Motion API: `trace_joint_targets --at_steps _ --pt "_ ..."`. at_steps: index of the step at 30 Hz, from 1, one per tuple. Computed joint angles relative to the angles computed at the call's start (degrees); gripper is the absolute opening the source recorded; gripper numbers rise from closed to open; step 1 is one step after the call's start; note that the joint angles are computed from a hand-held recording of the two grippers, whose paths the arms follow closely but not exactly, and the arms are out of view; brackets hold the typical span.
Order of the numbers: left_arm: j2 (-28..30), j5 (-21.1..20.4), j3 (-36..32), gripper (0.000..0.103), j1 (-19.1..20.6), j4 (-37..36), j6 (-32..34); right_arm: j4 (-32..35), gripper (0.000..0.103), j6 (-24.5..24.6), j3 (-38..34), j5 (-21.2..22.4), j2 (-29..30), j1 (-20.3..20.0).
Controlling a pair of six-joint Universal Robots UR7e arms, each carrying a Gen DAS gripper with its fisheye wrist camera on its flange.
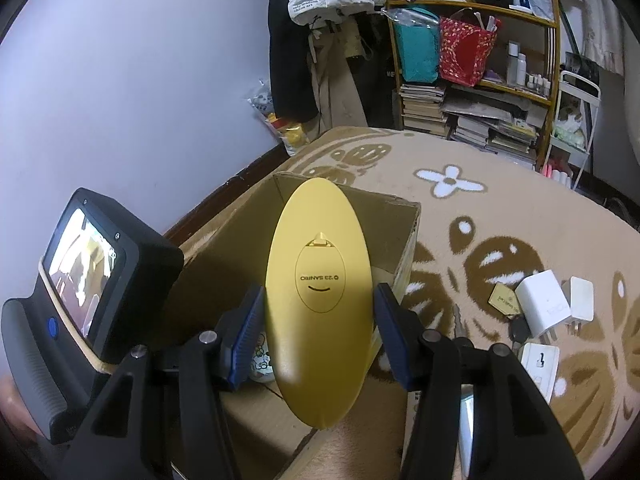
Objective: Organize rigid objects
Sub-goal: 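Carry the yellow oval object into the box and release it upright, then move the right tool to the key bunch and grasp it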
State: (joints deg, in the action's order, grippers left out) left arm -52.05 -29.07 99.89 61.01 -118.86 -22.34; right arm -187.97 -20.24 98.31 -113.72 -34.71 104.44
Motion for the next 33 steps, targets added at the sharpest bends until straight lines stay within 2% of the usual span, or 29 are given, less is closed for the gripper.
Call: trace_joint_targets --at_steps 8,13,19,25,28,33 --pt "0.0 -0.2 -0.1 0.024 -0.1 0.2 -0.2 -1.2 0.060 -1.4 0.1 0.9 0.1 0.4" --pt "-0.5 -0.4 0.1 0.024 0.0 0.4 -0.3 -4.3 0.078 -3.2 0.1 -0.7 -0.2 0.5" --pt "-0.8 -0.4 0.1 0.024 0.3 0.0 0.4 -5.8 0.084 -1.7 0.5 -2.8 -1.6 -0.8" --pt "-0.8 -0.3 0.1 0.024 0.2 0.3 0.2 -6.1 0.084 1.3 0.6 -4.8 -2.5 -3.1" --pt "-0.8 -0.3 0.1 0.024 0.3 0.2 0.3 -5.6 0.084 3.0 1.1 -4.2 -2.8 -4.6" --pt "-0.8 -0.1 0.3 0.024 0.4 -0.1 0.6 -2.6 0.084 4.4 1.0 -5.5 -2.2 -6.9"
